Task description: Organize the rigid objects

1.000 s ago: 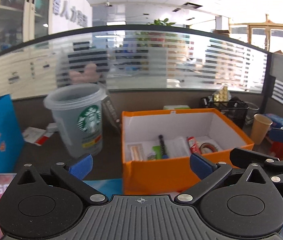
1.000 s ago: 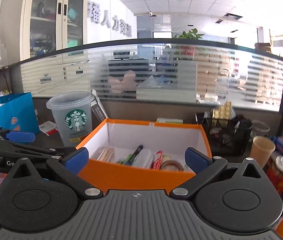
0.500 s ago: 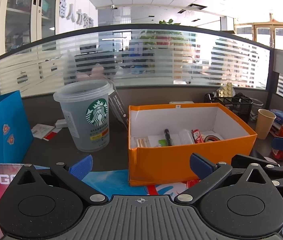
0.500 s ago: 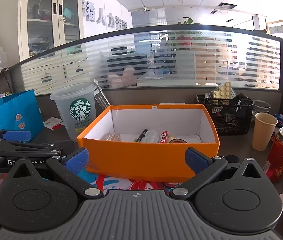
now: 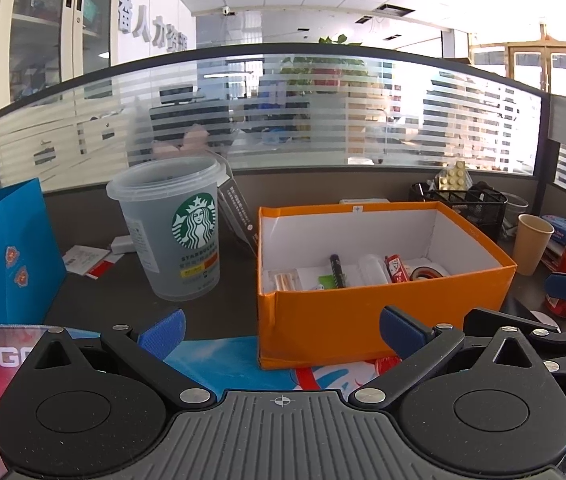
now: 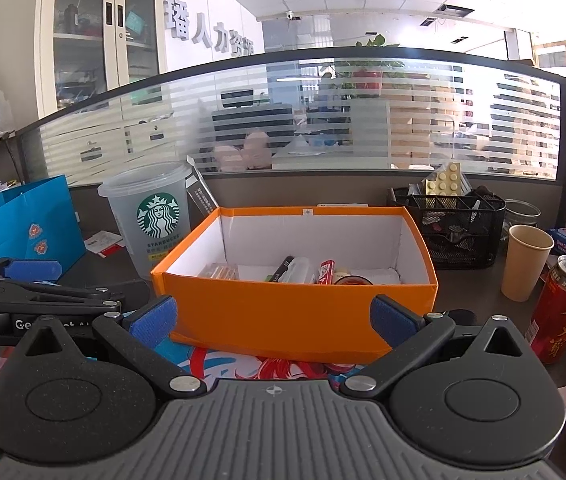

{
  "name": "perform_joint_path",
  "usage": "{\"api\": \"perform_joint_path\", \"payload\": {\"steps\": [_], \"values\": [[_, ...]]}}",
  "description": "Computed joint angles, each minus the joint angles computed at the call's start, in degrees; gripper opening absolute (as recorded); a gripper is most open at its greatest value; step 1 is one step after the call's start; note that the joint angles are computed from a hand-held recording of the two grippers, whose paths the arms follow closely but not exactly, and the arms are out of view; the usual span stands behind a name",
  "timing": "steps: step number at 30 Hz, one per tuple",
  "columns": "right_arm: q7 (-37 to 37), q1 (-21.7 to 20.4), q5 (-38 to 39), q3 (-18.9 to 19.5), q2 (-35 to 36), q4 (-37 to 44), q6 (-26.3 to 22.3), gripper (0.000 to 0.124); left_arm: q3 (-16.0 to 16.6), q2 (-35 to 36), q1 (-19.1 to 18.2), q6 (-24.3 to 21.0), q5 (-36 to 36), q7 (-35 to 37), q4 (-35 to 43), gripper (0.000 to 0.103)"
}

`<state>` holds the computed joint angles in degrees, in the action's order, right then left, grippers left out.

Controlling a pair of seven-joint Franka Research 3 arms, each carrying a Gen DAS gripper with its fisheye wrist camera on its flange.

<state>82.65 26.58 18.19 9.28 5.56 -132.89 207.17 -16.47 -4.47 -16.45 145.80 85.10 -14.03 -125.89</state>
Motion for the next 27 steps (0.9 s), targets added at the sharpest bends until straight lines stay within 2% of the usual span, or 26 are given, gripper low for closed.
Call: {"api": "perform_joint_path", "payload": {"steps": [7,10,14,17,22,27], "values": [[-0.8,0.3,0.8,-0.1,0.0,0.1,0.2,0.103,0.0,0.0,0.0,0.0,-0.2,0.1,0.0,0.103],[-3.3,1.0,2.8,-0.3,0.4,0.7,-0.4,0.103,0.1,0.2,0.0,-0.6,-0.9,0.5,-0.1,0.103],[-8.9,3.2,8.9,-1.1,1.2,2.5,-2.7,0.103,0.0,-0.1,0.0,-1.5,-0.9,-0.2,-0.6,0.103],[-18.1,7.1,19.4,-2.8,2.4,4.7,-2.3,0.103,0.1,-0.4,0.2,-1.2,-0.4,-0.7,-1.0,0.103],[-18.1,6.2,19.3,-1.5,2.6,4.7,-2.4,0.103,0.1,-1.1,0.5,-1.3,0.9,-1.5,-1.8,0.103],[-21.2,7.3,22.3,-1.6,2.8,5.4,-1.9,0.103,0.0,-1.8,0.7,-1.4,1.5,-1.9,-2.4,0.103]]}}
